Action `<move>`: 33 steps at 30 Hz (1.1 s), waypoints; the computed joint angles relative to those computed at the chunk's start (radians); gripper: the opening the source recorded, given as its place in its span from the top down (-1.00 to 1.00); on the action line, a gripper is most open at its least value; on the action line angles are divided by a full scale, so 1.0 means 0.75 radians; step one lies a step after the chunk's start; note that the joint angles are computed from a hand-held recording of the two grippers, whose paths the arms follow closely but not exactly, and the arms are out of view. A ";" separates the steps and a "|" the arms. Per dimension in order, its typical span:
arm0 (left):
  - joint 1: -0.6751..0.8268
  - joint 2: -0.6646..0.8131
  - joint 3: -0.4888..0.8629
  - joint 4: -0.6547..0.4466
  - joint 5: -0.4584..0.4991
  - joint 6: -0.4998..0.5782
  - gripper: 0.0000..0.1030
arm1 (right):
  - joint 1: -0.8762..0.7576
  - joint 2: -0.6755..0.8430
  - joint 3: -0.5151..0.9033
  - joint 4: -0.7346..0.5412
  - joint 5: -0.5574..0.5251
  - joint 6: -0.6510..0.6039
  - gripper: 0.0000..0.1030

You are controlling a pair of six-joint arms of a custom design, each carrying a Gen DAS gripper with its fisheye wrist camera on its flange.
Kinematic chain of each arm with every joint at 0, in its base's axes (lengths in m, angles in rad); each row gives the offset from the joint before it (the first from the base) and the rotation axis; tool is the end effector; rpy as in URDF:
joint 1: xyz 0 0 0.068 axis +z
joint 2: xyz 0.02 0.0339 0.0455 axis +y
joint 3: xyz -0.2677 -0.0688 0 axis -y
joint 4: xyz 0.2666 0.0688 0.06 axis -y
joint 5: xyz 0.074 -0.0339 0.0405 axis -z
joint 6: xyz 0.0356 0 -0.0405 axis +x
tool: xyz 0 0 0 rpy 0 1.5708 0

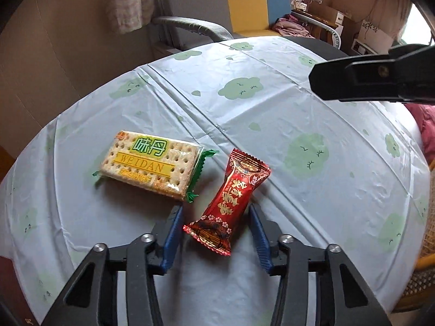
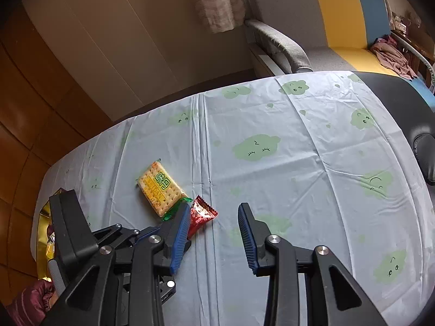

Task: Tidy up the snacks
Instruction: 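Grasp the red candy with left tool while right tool grasps WEIDAN crackers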

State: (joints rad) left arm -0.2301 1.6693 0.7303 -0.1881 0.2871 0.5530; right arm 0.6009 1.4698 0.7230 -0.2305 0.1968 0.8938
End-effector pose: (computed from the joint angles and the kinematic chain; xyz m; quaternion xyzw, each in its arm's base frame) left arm 0.2885 -0.0779 0.1025 0.3975 0.8804 -0.1027 0.2374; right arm 0.2434 0.1584 0.1525 0.1673 0.9373 0.1289 0.2773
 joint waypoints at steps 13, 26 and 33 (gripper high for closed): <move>0.528 -0.430 -0.369 -0.078 0.114 0.228 0.35 | 0.068 0.160 0.098 -0.041 -0.041 -0.112 0.28; 0.989 -0.410 -0.391 -0.208 0.383 0.495 0.34 | 0.134 0.586 0.581 -0.204 -0.060 -0.449 -0.11; 0.976 -0.376 -0.394 -0.153 0.396 0.461 0.33 | 0.061 0.922 1.000 -0.416 -0.075 -0.628 -0.14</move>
